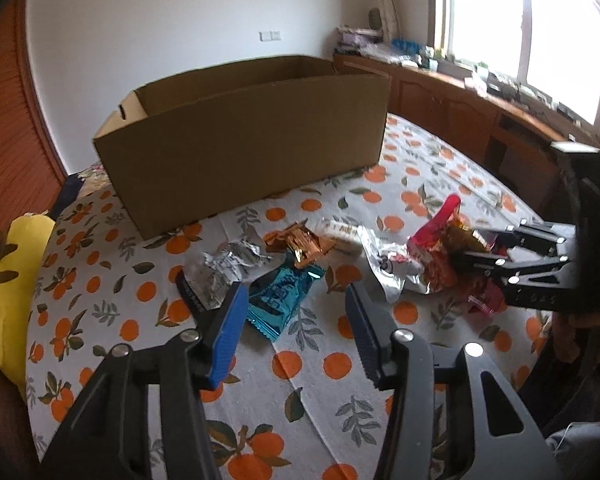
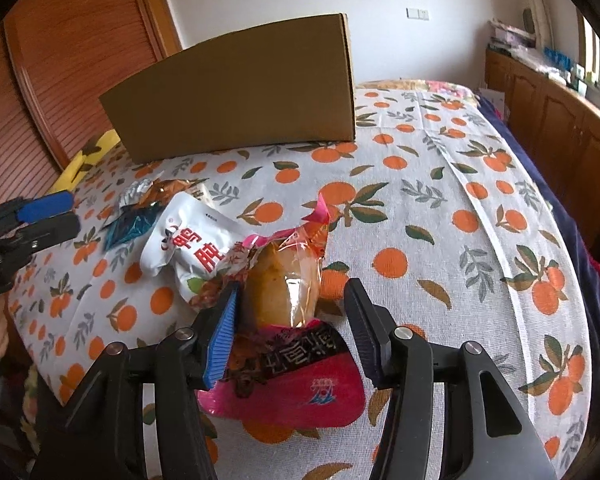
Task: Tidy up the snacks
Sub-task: 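Grasp the teal wrapper with the left gripper while the right gripper grasps the pink bread bag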
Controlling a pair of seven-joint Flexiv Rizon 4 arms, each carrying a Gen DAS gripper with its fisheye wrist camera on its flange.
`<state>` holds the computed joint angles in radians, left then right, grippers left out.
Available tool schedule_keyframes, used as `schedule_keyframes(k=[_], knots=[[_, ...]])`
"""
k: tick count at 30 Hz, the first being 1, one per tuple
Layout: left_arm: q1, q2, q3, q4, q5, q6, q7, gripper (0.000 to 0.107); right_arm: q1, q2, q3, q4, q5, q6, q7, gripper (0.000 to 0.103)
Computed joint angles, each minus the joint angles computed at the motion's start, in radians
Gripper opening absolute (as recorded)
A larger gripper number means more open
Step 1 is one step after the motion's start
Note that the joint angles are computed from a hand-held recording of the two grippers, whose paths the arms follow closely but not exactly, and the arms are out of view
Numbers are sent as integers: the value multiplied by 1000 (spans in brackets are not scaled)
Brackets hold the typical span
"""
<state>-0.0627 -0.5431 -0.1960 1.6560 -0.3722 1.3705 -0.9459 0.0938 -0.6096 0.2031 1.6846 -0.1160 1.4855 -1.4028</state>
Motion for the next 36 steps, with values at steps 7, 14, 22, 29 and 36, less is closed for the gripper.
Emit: schedule_keyframes(k=[7, 14, 22, 29, 36], knots=[[-31, -47, 62, -93, 66, -106, -5, 40, -49, 9, 62, -10, 34, -49, -39, 43], [-59, -96, 107, -193, 132, -217, -20, 41, -31, 15, 45, -15, 50, -69, -80, 43], [-78, -126, 132, -242, 177, -253, -53, 43, -26, 17, 41, -16, 72, -69, -97, 43], [-60, -122, 110, -233, 169, -265, -51, 25, -20, 19, 36, -17, 80, -70, -95, 43], [-56, -88, 103, -171, 165, -224, -44, 17, -19, 20, 35, -16, 82, -69, -98, 44]])
